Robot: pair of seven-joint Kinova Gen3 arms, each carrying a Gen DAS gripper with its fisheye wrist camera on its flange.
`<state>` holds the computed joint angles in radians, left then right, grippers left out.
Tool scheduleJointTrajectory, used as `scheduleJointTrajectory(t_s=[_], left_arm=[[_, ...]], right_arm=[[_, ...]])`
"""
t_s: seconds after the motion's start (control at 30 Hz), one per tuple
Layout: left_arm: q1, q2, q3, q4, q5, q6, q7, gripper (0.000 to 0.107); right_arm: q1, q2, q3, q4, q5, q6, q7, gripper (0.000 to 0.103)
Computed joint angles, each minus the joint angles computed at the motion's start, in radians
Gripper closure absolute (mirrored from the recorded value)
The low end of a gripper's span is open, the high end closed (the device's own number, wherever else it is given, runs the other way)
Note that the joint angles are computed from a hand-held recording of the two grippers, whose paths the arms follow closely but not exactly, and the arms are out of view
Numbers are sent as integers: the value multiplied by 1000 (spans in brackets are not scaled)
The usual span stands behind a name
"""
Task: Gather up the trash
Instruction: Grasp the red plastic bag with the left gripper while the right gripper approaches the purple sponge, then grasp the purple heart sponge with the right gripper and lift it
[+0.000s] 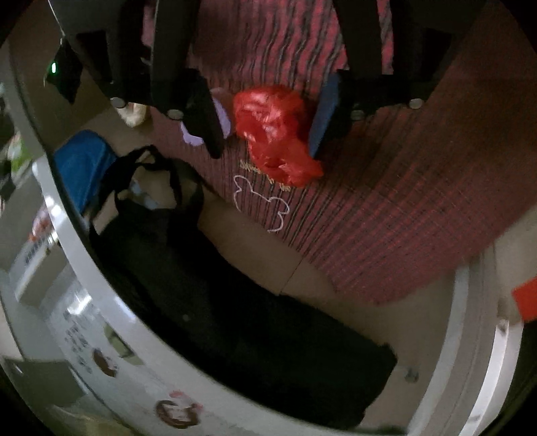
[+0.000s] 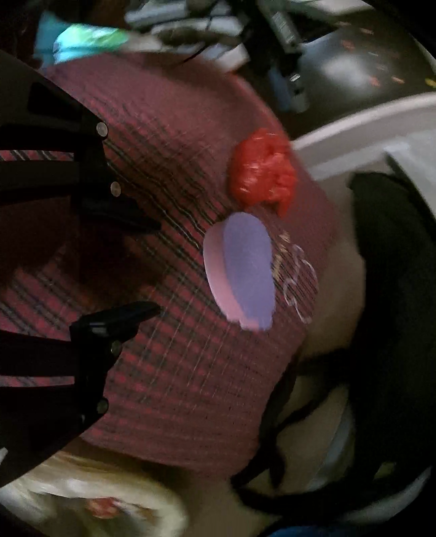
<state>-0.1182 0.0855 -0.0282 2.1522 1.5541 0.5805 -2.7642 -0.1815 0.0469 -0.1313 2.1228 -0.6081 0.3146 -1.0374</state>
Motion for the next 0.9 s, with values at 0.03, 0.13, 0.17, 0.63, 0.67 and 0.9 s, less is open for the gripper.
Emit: scheduleJointTrajectory(t_s=[0.03, 0.13, 0.17, 0.63, 0.67, 0.9], left_arm=[[6, 20, 6, -17, -13, -12, 41, 48], [35, 83, 27, -63, -71, -86, 163, 46], [46, 99, 32, -72, -96, -110, 203, 46], [-52, 167, 84, -92, -115, 50, 214, 63], [-50, 142, 74, -74, -105, 41, 184, 64], [-52, -31, -12, 58, -14, -30, 12, 66]], right_arm=[[46, -10, -31, 11, -41, -3, 25, 63], [154, -16, -105, 32, -163, -12, 130, 61], [159, -14, -103, 37, -203, -16, 169, 61], [-110, 148, 99, -104, -411, -105, 99, 52], [-156, 157, 141, -112, -407, -110, 58, 51], [-457, 260, 415, -226, -197, -82, -199, 48]])
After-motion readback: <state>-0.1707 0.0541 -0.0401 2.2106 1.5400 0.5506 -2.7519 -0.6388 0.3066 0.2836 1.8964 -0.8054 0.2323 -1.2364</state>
